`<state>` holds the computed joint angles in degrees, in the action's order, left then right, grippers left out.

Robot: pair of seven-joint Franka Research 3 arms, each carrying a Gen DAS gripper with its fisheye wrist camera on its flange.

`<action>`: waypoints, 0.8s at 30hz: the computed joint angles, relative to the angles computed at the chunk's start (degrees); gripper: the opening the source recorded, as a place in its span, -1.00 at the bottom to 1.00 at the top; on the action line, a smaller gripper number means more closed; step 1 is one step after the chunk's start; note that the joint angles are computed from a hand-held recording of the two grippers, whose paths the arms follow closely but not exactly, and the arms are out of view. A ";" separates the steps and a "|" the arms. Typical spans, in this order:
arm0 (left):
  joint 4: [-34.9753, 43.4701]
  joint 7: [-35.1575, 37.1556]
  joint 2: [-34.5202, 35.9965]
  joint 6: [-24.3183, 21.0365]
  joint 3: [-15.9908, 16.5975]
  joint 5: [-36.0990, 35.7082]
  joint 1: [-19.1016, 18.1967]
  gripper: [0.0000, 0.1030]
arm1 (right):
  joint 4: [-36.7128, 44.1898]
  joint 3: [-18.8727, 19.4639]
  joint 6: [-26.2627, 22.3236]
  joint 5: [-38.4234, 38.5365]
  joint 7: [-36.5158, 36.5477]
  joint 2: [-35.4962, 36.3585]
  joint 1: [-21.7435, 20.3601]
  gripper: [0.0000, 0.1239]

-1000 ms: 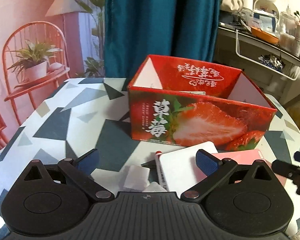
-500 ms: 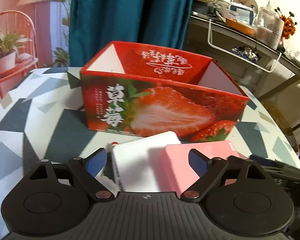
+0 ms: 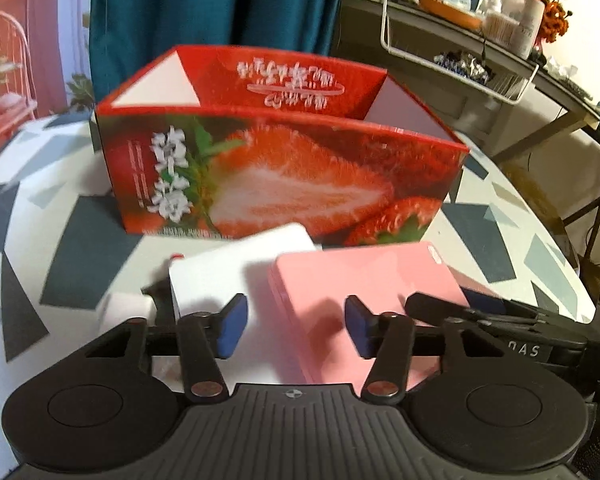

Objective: Organize rigid objects
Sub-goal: 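Lower the right tool onto the pink power bank and close on it, then lift the pink power bank and lower it into the strawberry box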

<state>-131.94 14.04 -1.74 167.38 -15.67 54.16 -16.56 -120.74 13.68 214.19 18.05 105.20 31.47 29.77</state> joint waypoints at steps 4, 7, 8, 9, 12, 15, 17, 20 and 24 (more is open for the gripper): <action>-0.20 -0.10 0.18 0.91 0.19 -0.43 0.19 0.02 | -0.02 0.26 0.14 -0.81 0.26 0.12 -0.40 0.52; -0.20 0.54 0.43 1.60 0.27 -1.14 0.12 -0.02 | 0.03 0.47 0.18 -1.55 0.55 0.23 -0.73 0.52; -0.24 0.80 0.56 2.14 0.35 -1.53 0.14 -0.07 | 0.05 0.39 0.16 -1.56 0.48 0.23 -0.65 0.52; -0.45 1.29 0.71 3.21 0.51 -2.32 0.21 -0.10 | 0.05 0.44 0.17 -1.71 0.55 0.24 -0.71 0.52; -1.04 4.19 1.09 5.26 0.76 -6.41 0.14 -0.13 | 0.10 0.72 -0.03 -2.59 0.95 0.27 -1.19 0.52; -1.16 5.41 1.34 5.72 0.78 -8.26 0.02 -0.13 | 0.37 0.73 -0.64 -2.96 1.10 0.29 -1.36 0.52; -1.07 5.51 1.60 6.15 0.91 -8.55 0.03 -0.12 | 0.57 0.65 -1.93 -3.10 0.96 -0.03 -1.46 0.52; -0.51 7.44 1.81 5.02 0.87 -10.21 -0.27 -0.12 | 0.83 0.00 -3.74 -1.79 0.19 -0.72 -0.64 0.45; 0.05 3.03 1.00 3.05 0.97 -5.67 -0.18 -0.11 | -0.57 2.42 -5.91 -3.15 3.41 -2.57 -3.61 0.14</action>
<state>-131.89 17.07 -0.74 170.43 -14.70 48.48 -16.74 -121.31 16.10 208.28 14.90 108.61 28.90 26.16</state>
